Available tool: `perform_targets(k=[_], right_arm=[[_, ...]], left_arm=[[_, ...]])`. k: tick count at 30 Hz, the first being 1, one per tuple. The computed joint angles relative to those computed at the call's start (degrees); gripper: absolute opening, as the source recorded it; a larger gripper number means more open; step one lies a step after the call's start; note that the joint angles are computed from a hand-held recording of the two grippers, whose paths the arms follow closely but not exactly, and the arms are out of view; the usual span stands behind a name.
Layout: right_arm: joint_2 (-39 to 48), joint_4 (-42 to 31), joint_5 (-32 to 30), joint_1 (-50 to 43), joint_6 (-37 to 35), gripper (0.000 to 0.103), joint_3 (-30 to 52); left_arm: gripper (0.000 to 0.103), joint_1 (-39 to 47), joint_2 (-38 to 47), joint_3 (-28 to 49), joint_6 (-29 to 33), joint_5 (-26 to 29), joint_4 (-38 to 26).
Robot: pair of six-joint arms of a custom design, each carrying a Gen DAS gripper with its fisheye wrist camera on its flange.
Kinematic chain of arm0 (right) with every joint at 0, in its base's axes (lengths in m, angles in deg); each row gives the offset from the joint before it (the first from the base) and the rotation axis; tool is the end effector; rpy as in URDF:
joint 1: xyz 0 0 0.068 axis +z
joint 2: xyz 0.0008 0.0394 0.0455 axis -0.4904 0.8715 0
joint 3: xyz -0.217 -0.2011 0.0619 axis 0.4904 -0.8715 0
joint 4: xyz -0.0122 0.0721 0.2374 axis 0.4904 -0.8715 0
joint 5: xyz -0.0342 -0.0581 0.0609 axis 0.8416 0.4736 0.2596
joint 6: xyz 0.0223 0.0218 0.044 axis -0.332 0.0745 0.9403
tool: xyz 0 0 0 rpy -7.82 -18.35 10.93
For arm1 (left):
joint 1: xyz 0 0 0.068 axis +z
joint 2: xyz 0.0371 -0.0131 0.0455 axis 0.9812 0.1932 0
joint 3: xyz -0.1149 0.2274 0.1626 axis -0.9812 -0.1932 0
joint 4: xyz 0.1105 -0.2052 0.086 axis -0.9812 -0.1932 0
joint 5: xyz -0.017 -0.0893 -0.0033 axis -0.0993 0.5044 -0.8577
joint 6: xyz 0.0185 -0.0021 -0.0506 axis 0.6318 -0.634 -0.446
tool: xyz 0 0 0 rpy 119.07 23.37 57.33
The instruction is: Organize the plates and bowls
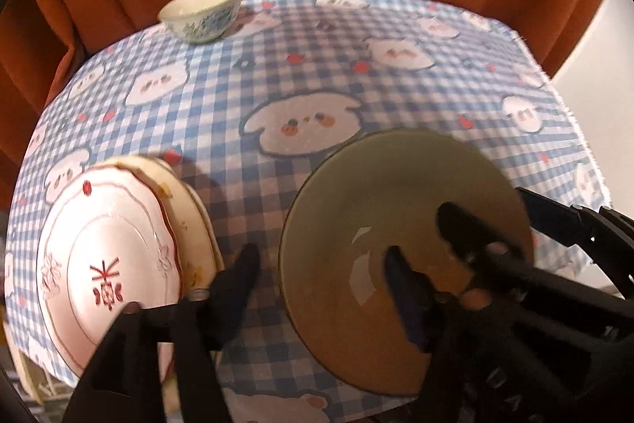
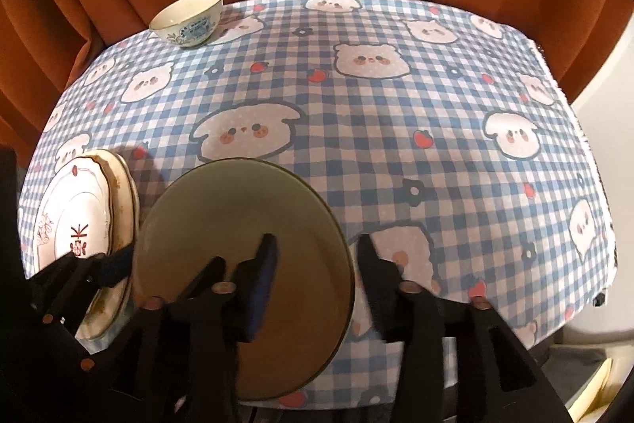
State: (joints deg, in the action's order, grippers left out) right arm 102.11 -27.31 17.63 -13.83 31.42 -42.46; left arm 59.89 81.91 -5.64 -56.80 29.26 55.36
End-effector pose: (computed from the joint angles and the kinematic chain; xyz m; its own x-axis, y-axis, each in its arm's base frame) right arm 0.2911 0.0781 0.0735 -0.9167 -0.0139 -0.3993 -0.0248 0.9995 0.0219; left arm 0.2758 -0.0945 0.0627 -0.8856 0.1262 -0.4471 0.1741 0.9824 -0.0675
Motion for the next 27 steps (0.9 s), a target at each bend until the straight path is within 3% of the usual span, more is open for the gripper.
perform_targets(k=[5,7,14,27], right_arm=[[-3.45,-2.34,3.35,3.38,5.49,0.062,-0.23],[-4.52,-3.39,4.73,4.98,7.59,0.066,0.08],[-7.74,-7.02,7.87,11.44,13.78,0.068,3.35],[-3.9,-12.48,12.11,16.08,17.08,0.073,18.74]], left_arm=[[0.081,4.03,-5.05,-2.54,5.05,4.18,-0.24],[0.082,6.14,-6.81,-3.16,6.84,5.53,-0.77],[0.083,14.6,-12.76,-3.56,13.9,9.27,-3.64],[0.084,24.33,-13.18,7.68,19.51,11.41,-9.74]])
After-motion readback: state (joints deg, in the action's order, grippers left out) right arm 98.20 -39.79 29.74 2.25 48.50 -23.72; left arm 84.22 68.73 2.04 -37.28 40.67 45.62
